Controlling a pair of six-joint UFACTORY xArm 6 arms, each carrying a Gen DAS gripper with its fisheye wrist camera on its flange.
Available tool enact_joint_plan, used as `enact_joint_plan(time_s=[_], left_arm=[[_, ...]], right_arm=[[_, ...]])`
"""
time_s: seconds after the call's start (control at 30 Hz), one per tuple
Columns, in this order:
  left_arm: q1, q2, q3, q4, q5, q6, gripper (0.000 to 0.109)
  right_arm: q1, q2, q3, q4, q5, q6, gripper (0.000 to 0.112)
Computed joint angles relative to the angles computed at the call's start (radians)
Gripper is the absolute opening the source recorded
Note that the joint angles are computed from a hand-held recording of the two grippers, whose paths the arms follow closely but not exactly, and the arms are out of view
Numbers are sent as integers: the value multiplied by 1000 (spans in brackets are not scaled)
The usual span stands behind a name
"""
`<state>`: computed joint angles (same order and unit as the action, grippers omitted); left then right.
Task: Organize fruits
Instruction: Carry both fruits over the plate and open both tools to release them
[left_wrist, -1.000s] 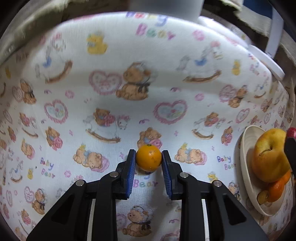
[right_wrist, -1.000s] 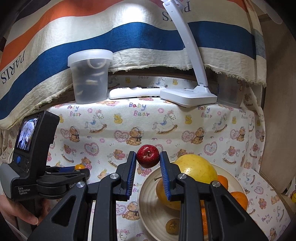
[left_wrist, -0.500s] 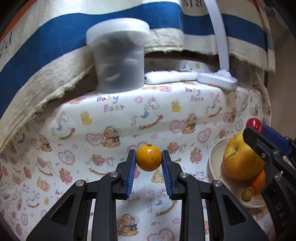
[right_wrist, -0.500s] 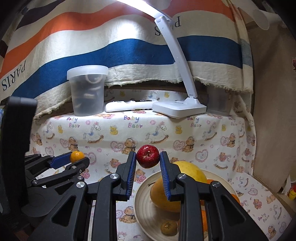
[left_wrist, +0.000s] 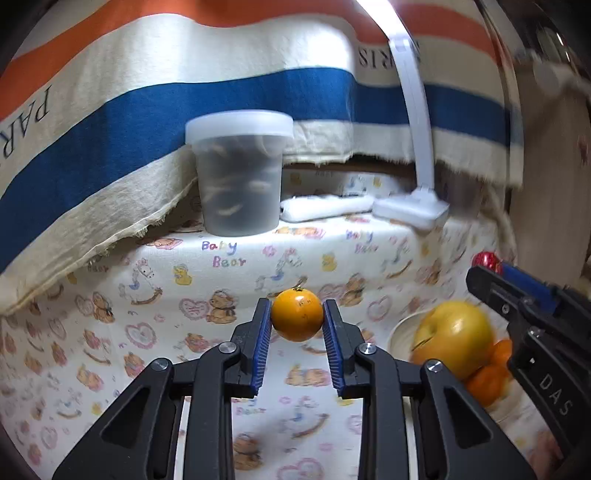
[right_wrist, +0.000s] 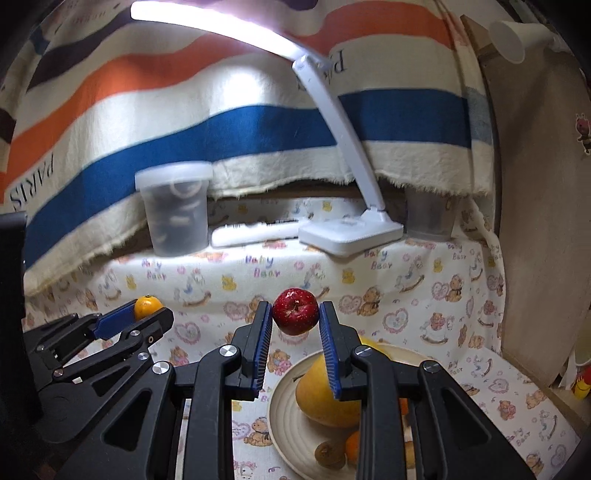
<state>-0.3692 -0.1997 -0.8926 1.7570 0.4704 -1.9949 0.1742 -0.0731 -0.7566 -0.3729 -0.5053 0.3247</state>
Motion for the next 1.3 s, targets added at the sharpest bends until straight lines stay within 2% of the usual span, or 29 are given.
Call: enact_joint_plan(time_s=[0.07, 0.13, 0.2, 0.27, 0.37, 0.47, 0.6, 0.67, 0.87, 1.03, 1.17, 1.3], left_arm=[[14, -15, -2, -72, -64, 12, 27], [-32, -19, -8, -146, 8, 122, 27], [-69, -47, 5, -142, 45, 139, 27], [-82, -73, 15, -152, 22, 114, 27], [-139, -73, 6, -161, 57, 125, 27], [-187, -38, -30, -208, 55, 206, 27], [-245, 12, -67, -220, 57, 243, 27], [-268, 45, -89, -222, 72, 259, 27], [-253, 117, -111, -283, 36, 278, 27], [-206, 157, -113, -372, -54, 338, 27], [-214, 172, -113, -375, -21, 349, 27], [-203, 187, -114, -419, -33, 371, 27]], right_arm=[[-60, -31, -4, -156, -8, 106, 27], [-129, -65, 1, -291, -40, 188, 27], [-193, -92, 9, -388, -83, 244, 27], [-251, -112, 17, -453, -121, 286, 27], [-356, -112, -2, -600, -170, 427, 27], [-427, -97, 5, -623, -212, 475, 27], [-498, -35, -27, -707, -238, 557, 27], [-526, 12, -111, -862, -238, 719, 27], [-547, 118, -275, -1119, -273, 969, 27], [-527, 195, -395, -1296, -259, 1130, 27], [-508, 228, -445, -1390, -266, 1209, 27], [-498, 236, -449, -1426, -267, 1238, 27]])
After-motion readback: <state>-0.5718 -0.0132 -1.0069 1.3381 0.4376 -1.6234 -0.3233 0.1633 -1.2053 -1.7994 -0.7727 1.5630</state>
